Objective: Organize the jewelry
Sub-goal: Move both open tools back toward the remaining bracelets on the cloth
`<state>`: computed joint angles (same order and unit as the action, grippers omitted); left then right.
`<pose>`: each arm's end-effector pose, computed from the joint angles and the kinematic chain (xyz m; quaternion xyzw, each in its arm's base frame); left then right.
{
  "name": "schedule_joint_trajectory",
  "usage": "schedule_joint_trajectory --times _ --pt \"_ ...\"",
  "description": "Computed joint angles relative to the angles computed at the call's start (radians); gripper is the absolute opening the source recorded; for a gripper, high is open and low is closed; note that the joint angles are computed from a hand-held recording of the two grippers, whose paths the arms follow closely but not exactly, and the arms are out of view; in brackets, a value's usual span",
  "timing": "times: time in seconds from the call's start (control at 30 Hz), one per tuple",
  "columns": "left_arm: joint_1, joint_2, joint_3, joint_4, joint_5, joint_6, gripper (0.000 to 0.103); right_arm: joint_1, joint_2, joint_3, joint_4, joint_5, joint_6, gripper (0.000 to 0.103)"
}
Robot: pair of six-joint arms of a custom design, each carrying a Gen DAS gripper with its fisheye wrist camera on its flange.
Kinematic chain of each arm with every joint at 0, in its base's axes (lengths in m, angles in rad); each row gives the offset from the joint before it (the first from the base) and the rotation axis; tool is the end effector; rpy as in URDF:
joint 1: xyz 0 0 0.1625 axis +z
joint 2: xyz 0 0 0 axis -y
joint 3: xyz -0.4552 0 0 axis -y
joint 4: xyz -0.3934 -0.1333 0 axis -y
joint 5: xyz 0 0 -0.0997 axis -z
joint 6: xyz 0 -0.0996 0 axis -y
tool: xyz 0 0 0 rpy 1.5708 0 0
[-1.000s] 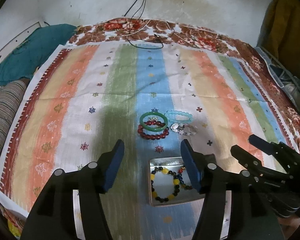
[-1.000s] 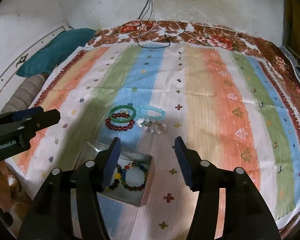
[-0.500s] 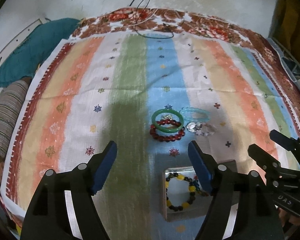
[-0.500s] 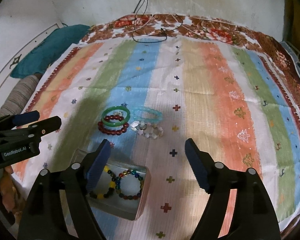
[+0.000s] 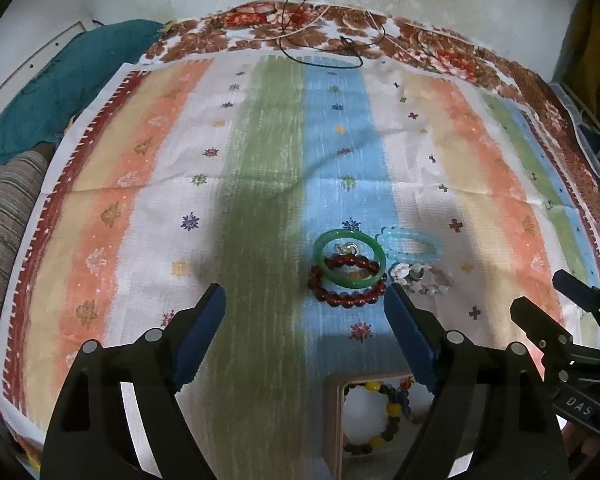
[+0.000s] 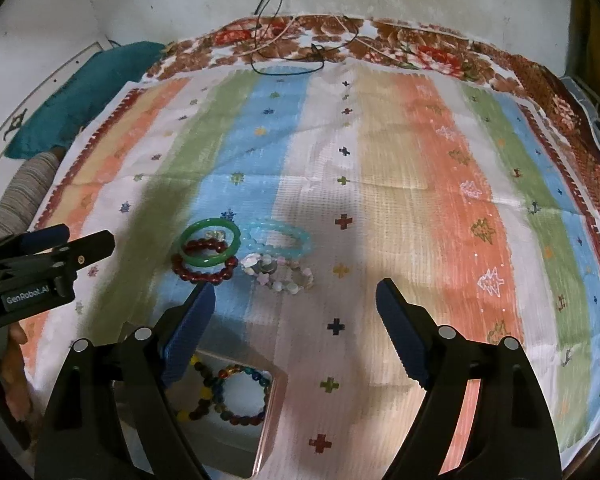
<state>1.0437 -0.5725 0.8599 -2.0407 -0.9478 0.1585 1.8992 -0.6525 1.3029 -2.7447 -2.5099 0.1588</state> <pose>-0.2735 -0.8505 0.2361 0.2923 0.9022 -0.1412 0.2841 0.3051 -0.7312 0.1996 -0.0437 -0.8682 0.3294 0.3685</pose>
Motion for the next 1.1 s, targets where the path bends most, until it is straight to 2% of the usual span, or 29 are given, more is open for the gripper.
schedule_joint_trajectory --times 0.33,0.6,1.1 --pt "0.002 0.061 -0.072 0.048 0.023 0.019 0.081 -0.017 0.028 -0.049 0.034 -0.003 -0.003 0.083" --pt "0.008 0.103 -0.118 0.064 0.030 0.037 0.081 -0.042 0.046 -0.084 0.080 0.000 0.029 0.083" --pt "0.041 0.229 -0.321 0.174 0.025 0.027 0.081 -0.082 0.083 -0.159 0.152 0.017 0.061 0.083"
